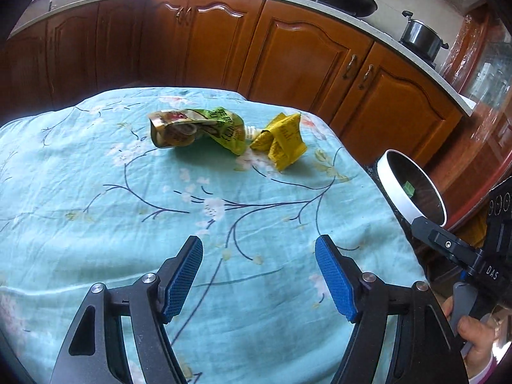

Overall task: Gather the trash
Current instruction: 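Move both tools back over the last two wrappers, then grasp the green fruit pouch with the left tool while the right tool grasps the yellow wrapper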

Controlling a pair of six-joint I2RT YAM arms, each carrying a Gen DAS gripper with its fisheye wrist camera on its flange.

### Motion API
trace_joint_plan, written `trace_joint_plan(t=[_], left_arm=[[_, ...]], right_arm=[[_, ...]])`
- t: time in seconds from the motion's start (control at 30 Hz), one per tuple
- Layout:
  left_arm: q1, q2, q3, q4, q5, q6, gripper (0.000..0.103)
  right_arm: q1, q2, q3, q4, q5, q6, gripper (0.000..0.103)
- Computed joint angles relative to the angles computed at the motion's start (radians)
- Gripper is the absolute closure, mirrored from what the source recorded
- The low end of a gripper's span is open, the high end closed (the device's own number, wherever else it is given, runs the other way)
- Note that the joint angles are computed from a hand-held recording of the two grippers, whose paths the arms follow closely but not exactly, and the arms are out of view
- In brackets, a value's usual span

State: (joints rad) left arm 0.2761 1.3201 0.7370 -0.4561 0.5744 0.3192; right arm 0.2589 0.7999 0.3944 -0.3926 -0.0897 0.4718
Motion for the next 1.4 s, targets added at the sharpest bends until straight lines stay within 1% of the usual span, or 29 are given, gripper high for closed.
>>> trace_joint_plan(t=[0.1,0.2,0.33,0.43,0.53,0.6,0.67,0.77,0.83,1.03,1.07,1.1,1.13,1.17,1.2,1.23,1.27,1.3,1.33,1.37,1.4], left_arm=[[0.023,0.017,0.021,0.002,-0.011,0.061,0.027],[0.021,0.048,0.045,0.023,-0.045,0.116,0.027],[0.011,0.104,0.102,0.048,-0.067,0.150,0.026],[-0.010,0.166,0.161,0.074,-0.084,0.154,0.026],[-0.037,0.224,0.220,0.100,-0.112,0.156,0.026],[-0.055,0.262,0.257,0.117,-0.127,0.169,0.023],[-0.079,0.306,0.292,0.147,-0.167,0.182,0.022],[-0.111,0.386,0.360,0.161,-0.221,0.216,0.021],[-0.128,0.435,0.406,0.154,-0.246,0.224,0.020],[-0.182,0.540,0.482,0.161,-0.316,0.227,0.021],[-0.189,0.558,0.493,0.156,-0.325,0.222,0.021],[-0.198,0.573,0.503,0.154,-0.342,0.213,0.021],[-0.203,0.587,0.514,0.149,-0.358,0.203,0.022],[-0.206,0.607,0.535,0.132,-0.364,0.193,0.023],[-0.206,0.624,0.555,0.112,-0.354,0.179,0.031],[-0.202,0.637,0.575,0.087,-0.334,0.168,0.036],[-0.198,0.647,0.587,0.073,-0.312,0.151,0.036],[-0.195,0.648,0.589,0.069,-0.294,0.142,0.041],[-0.194,0.649,0.590,0.064,-0.278,0.136,0.045],[-0.194,0.645,0.586,0.060,-0.268,0.132,0.047],[-0.191,0.631,0.571,0.060,-0.255,0.129,0.051]], right_arm=[[0.064,0.075,0.013,0.054,0.032,0.023,0.004],[0.098,0.145,0.033,0.105,0.048,0.032,0.004],[0.097,0.254,0.070,0.186,0.029,0.040,0.004],[0.089,0.353,0.118,0.215,0.022,0.033,0.004],[0.067,0.430,0.151,0.272,-0.019,0.032,0.004],[0.053,0.480,0.177,0.303,-0.042,0.034,0.004],[0.041,0.528,0.204,0.330,-0.065,0.037,0.005],[0.031,0.609,0.259,0.354,-0.072,0.032,0.005],[0.023,0.661,0.290,0.371,-0.079,0.030,0.006],[0.001,0.832,0.378,0.398,-0.135,0.044,0.018],[-0.001,0.857,0.389,0.402,-0.141,0.045,0.022],[0.000,0.872,0.401,0.399,-0.146,0.047,0.029],[-0.002,0.888,0.408,0.404,-0.158,0.048,0.034],[-0.002,0.898,0.413,0.405,-0.160,0.046,0.049],[0.003,0.902,0.418,0.397,-0.144,0.041,0.069],[0.010,0.894,0.414,0.393,-0.125,0.036,0.078],[0.013,0.881,0.405,0.394,-0.113,0.032,0.092],[0.012,0.864,0.393,0.397,-0.110,0.030,0.097],[0.011,0.841,0.377,0.398,-0.106,0.027,0.100],[0.008,0.813,0.359,0.397,-0.101,0.024,0.101],[-0.001,0.783,0.340,0.395,-0.102,0.017,0.102]])
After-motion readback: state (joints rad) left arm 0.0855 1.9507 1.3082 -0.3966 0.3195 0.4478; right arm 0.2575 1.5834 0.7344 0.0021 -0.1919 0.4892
